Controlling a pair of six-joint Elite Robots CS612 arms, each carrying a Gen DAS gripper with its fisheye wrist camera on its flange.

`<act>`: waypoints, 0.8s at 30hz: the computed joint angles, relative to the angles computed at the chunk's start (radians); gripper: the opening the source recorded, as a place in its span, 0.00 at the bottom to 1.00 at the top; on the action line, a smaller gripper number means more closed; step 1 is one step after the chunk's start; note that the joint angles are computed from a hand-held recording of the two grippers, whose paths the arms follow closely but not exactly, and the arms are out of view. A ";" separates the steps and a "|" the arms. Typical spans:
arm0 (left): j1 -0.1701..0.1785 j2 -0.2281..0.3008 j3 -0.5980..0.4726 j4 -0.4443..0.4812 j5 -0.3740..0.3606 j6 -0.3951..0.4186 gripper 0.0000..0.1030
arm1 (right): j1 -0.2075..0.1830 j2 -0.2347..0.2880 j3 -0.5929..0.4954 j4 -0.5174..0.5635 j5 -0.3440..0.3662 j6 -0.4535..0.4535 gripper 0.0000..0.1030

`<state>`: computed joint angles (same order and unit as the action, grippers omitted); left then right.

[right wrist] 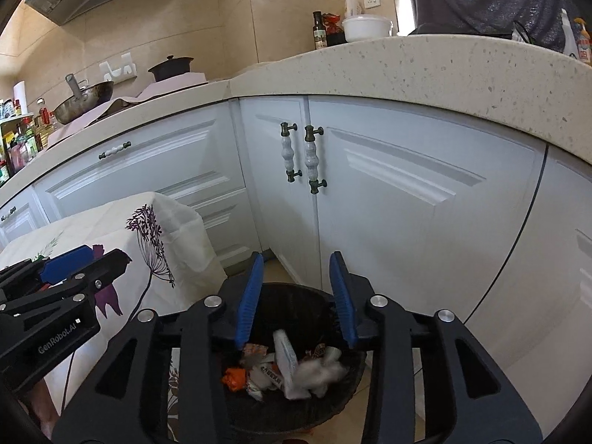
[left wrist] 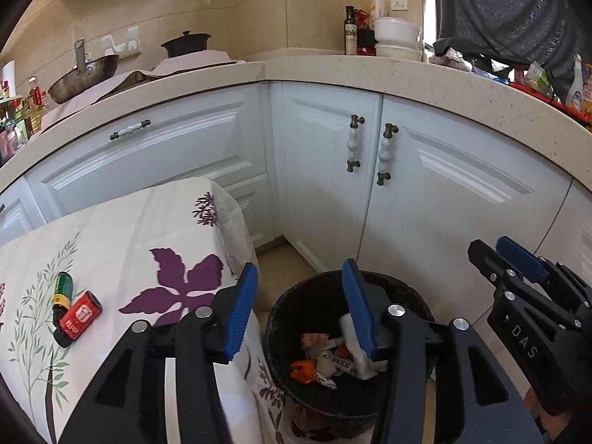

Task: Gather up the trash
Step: 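Move both grippers back to the table toward the green bottle and red can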

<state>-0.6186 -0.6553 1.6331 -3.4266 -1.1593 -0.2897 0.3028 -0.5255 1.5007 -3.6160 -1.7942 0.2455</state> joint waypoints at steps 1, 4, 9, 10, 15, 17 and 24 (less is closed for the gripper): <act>0.001 -0.002 0.004 -0.003 0.001 -0.003 0.47 | 0.002 -0.002 0.001 -0.004 0.000 0.001 0.42; 0.007 -0.014 0.025 -0.019 0.011 -0.012 0.50 | 0.008 -0.008 0.005 -0.011 0.004 0.006 0.44; 0.021 -0.040 0.073 -0.037 0.062 -0.027 0.53 | 0.025 -0.012 -0.005 -0.016 0.035 0.009 0.48; 0.024 -0.045 0.082 -0.040 0.071 -0.032 0.53 | 0.028 -0.013 -0.008 -0.013 0.041 0.007 0.48; 0.045 -0.070 0.135 -0.047 0.132 -0.069 0.53 | 0.050 -0.010 -0.037 0.010 0.087 -0.003 0.49; 0.054 -0.080 0.154 -0.048 0.152 -0.082 0.53 | 0.060 -0.009 -0.050 0.019 0.097 -0.012 0.49; 0.091 -0.116 0.241 -0.068 0.232 -0.136 0.54 | 0.108 0.001 -0.108 0.070 0.139 -0.049 0.49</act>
